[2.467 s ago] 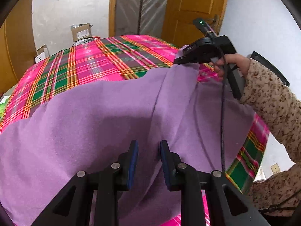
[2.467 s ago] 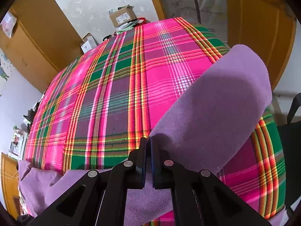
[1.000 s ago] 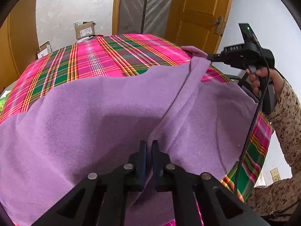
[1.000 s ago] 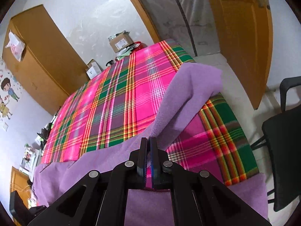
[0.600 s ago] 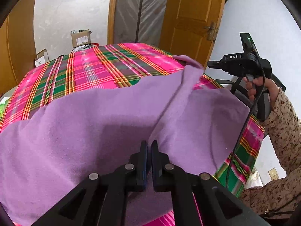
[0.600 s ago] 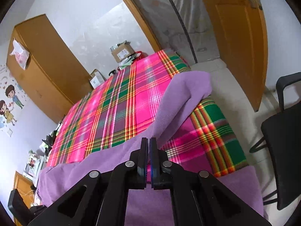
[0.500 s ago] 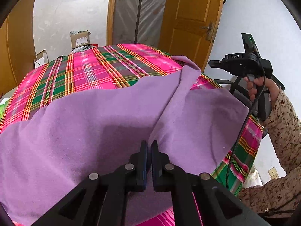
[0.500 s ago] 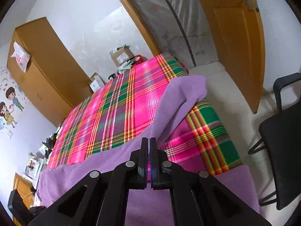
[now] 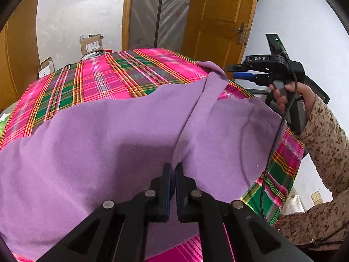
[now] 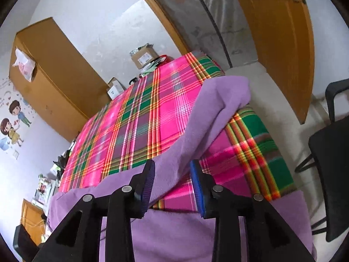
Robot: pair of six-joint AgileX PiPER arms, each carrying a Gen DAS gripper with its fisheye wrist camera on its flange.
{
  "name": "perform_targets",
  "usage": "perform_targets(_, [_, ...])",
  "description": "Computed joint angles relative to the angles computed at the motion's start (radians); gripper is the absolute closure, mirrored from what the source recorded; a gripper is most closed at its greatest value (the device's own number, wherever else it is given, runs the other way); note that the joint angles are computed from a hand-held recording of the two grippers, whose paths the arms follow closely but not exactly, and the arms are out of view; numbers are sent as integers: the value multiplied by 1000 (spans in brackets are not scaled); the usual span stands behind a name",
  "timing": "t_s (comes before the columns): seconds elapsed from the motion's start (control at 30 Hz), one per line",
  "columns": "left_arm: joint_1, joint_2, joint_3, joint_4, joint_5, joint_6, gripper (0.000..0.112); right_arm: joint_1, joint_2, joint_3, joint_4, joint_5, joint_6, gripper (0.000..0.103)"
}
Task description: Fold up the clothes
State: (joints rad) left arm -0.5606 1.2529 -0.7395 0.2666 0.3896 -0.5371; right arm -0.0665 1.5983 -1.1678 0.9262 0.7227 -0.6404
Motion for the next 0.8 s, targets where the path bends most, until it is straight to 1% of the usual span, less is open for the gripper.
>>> perform_targets(0.03, [0,1,-2,-1,1,0,108,11,11,-11,-5,-10,5,68])
perform_targets(0.13, [-4,3,-3,3,3,-8,108,54,48,-61,-108,-44,113,68])
perform_targets(0.2, [-6,2,-2,0,5,-6,108,73,78,-96,-164,-49,168,68])
perform_targets(0.33, [-10,7,-7,6,11,-12,108,97,125,-146,-232,-64,229,68])
perform_targets(0.37, [-10,8,-8,8,12,-17,108,101,134,-156,-245,-67,242,74])
perform_targets(0.4, [-10,9,-8,10,12,-21,108,103,138,-156,-241,-73,240,80])
perform_targets(0.43, [-11,10,-9,12,12,-25,108,103,137,-151,-234,-81,230,90])
perform_targets(0.47, [-11,10,-9,15,12,-31,108,103,132,-144,-233,-90,221,97])
perform_targets(0.53, [-12,9,-8,24,14,-43,108,99,117,-127,-223,-108,190,99])
perform_targets(0.67, [-12,2,-6,33,17,-57,108,65,76,-88,-152,-121,109,100])
perform_targets(0.8, [-23,-10,-7,67,25,-95,108,24,31,-54,-87,-105,42,100])
